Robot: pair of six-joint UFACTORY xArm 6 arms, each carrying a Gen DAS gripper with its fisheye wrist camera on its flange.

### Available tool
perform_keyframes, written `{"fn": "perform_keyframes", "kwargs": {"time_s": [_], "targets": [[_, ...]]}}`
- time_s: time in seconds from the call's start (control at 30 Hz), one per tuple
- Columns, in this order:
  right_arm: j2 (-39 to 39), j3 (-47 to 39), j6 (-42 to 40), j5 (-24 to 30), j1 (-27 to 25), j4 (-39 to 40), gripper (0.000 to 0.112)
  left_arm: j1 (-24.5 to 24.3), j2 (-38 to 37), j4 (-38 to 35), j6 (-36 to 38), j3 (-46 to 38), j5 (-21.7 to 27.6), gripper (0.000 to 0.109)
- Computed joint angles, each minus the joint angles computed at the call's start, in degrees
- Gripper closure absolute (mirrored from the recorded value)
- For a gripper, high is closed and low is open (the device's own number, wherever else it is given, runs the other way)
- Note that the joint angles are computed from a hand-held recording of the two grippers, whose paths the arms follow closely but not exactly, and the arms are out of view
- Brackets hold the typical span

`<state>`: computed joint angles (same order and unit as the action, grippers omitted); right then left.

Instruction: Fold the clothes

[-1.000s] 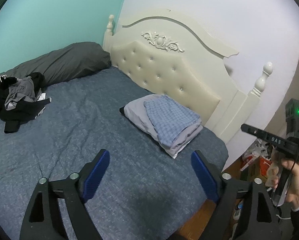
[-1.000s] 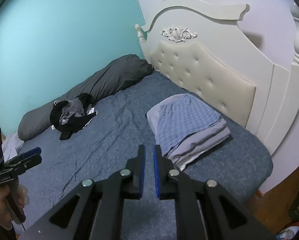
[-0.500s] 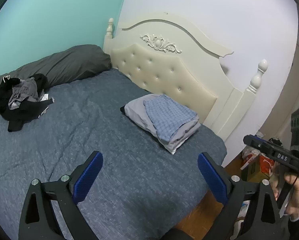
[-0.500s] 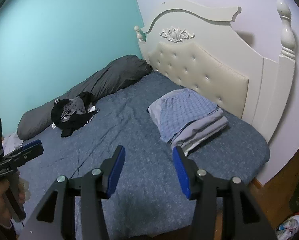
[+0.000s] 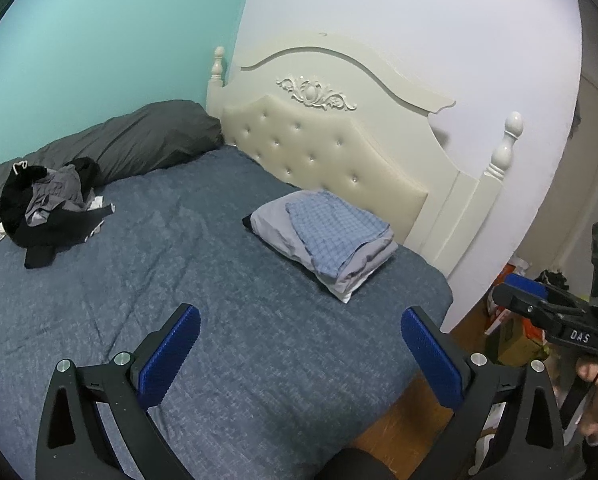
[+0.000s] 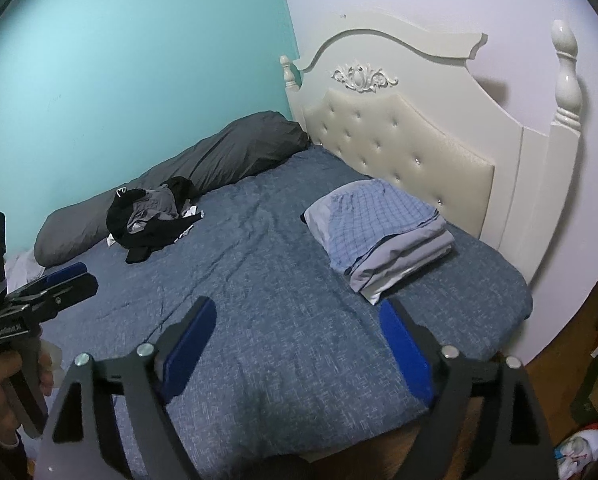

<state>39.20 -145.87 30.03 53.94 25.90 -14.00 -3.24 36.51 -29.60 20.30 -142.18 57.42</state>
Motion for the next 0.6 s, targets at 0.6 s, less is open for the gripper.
{"fn": "perform_keyframes", "kwargs": {"time_s": [0.6], "targets": [[-12.99,20.48,6.25,-7.1,2.32,-5.14,0.025,-0.84,-13.04,-0.55,4.21,19.6,-7.94,0.006]]}}
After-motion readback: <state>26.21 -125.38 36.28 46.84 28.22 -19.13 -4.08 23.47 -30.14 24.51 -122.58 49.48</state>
